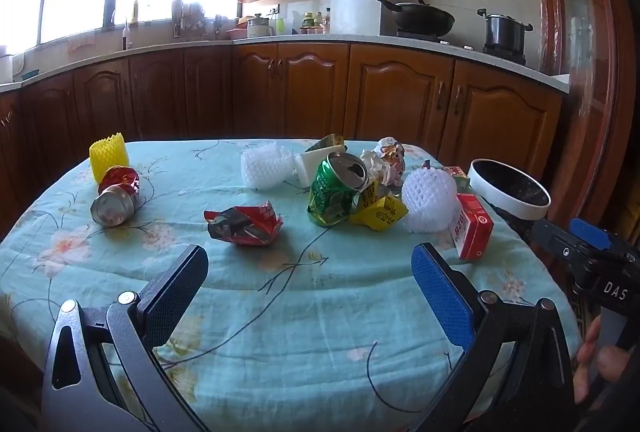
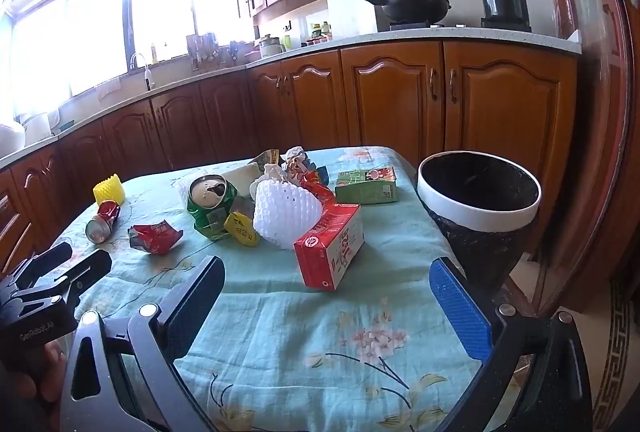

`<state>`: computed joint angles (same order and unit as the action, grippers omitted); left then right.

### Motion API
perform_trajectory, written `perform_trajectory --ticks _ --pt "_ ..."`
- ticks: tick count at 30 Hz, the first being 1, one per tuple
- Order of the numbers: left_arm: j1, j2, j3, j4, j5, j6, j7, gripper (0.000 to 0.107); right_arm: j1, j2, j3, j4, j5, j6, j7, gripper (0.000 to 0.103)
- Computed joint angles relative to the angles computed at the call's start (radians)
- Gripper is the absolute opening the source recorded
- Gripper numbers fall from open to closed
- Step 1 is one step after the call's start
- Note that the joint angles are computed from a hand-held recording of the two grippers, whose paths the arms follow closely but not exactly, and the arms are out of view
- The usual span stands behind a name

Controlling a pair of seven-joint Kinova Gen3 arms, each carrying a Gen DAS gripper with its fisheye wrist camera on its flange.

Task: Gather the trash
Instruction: 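Move both tools toward the trash on the table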

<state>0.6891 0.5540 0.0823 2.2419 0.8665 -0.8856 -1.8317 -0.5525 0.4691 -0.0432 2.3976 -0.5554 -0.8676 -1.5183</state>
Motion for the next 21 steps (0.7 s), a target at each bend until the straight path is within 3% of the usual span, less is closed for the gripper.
perform_trajectory --ticks 21 --pt "-0.002 0.002 0.000 -0.007 -0.001 0.009 -0.002 0.103 -0.002 0.002 -0.003 -0.012 0.004 0.008 -0.003 0.103"
